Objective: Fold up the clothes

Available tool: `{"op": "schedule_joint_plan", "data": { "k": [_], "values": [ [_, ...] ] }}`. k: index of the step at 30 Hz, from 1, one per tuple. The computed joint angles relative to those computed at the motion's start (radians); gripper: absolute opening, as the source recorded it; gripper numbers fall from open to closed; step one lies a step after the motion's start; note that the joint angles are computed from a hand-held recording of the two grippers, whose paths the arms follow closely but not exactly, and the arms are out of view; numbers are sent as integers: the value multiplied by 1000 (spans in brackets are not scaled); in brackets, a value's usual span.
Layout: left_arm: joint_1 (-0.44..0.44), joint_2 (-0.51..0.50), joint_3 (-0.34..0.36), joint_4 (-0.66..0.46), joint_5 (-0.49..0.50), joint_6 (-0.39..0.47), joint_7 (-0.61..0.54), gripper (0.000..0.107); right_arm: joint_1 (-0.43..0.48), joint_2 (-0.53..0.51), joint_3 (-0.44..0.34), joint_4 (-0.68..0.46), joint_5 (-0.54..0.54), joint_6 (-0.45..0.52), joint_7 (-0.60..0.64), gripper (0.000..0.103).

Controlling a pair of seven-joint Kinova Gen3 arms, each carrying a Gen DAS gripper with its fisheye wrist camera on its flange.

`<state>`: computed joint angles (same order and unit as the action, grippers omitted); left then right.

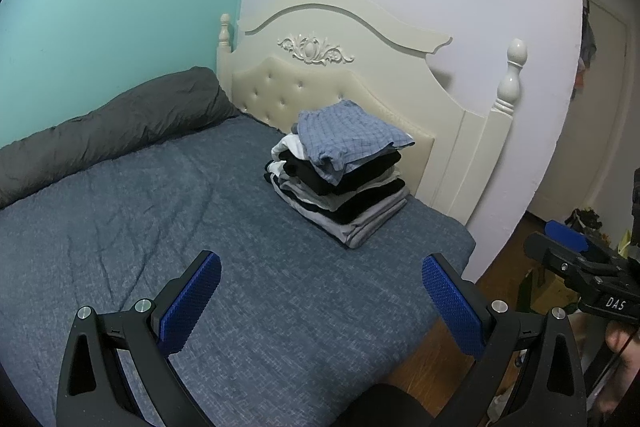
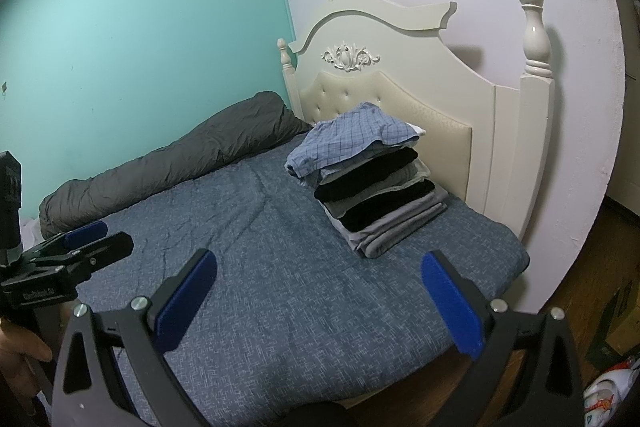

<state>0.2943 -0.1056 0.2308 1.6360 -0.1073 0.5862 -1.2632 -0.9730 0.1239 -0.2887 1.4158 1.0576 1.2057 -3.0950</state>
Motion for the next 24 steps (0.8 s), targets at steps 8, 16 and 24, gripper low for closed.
{"op": "schedule_joint_plan", "data": {
  "k": [8,16,24],
  "values": [
    [-2,-6,-5,4,14,-3,-12,103,0,1,1,-3,-2,0,4,103],
    [-7,-8,-1,6,5,-3,1,103,0,1,2,1,-2,-1,-2,103],
    [-6,-4,-4,-2,13,7,1,103,3,0,1,4,-3,-6,-4,103]
  ]
}}
